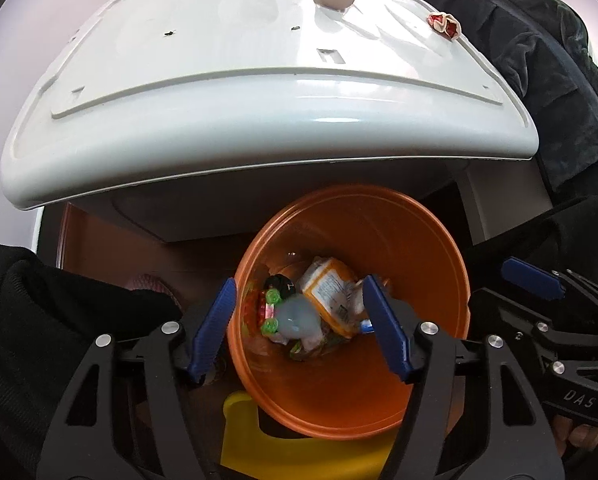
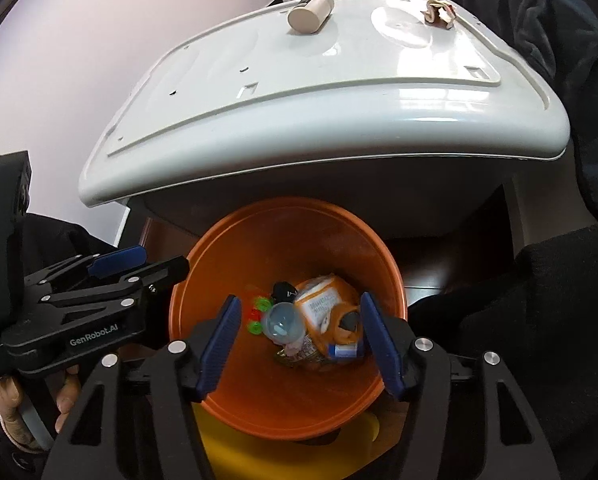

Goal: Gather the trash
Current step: 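Lower the sock and toy car into the orange bucket, opening both tools, then grasp the red-and-white carton with the right tool while the left tool grasps the white container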

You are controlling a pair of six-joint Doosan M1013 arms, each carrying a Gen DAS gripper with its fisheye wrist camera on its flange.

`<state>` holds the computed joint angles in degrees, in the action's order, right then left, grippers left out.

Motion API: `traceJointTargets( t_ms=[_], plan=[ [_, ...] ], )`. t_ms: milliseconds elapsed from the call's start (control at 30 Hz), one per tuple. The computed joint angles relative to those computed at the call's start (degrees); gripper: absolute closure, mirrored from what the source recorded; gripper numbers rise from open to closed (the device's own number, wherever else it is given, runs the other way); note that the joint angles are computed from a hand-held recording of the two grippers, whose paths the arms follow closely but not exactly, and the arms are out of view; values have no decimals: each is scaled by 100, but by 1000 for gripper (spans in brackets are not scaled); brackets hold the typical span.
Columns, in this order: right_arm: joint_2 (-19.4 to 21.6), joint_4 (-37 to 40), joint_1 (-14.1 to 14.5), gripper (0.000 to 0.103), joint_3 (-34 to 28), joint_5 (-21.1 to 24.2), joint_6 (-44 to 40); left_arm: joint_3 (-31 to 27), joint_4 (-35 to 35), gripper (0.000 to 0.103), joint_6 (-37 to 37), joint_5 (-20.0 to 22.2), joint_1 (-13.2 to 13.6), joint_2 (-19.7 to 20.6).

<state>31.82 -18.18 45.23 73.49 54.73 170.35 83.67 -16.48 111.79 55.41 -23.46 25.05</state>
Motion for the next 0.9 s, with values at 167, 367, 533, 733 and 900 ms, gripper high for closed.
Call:
traceJointTargets(
  t_ms=[167, 367, 533, 733, 900],
  plan=[
    [-54, -130, 21, 40, 46, -34, 142, 44, -16, 38, 33, -128, 0, -54],
    [-232, -230, -123, 38, 160, -330, 263, 68, -179, 38, 151, -618, 63, -225],
    [-414, -754, -558, 27, 162, -225, 256, -82, -547, 24, 579, -1388, 93, -286],
    [-176, -1062, -1335, 23, -288, 428, -57, -518, -459, 21, 373, -1844, 12, 62],
    [136, -652, -1900, 22, -591, 443, -2, -590, -411, 21, 138, -1942, 24, 215]
  ],
)
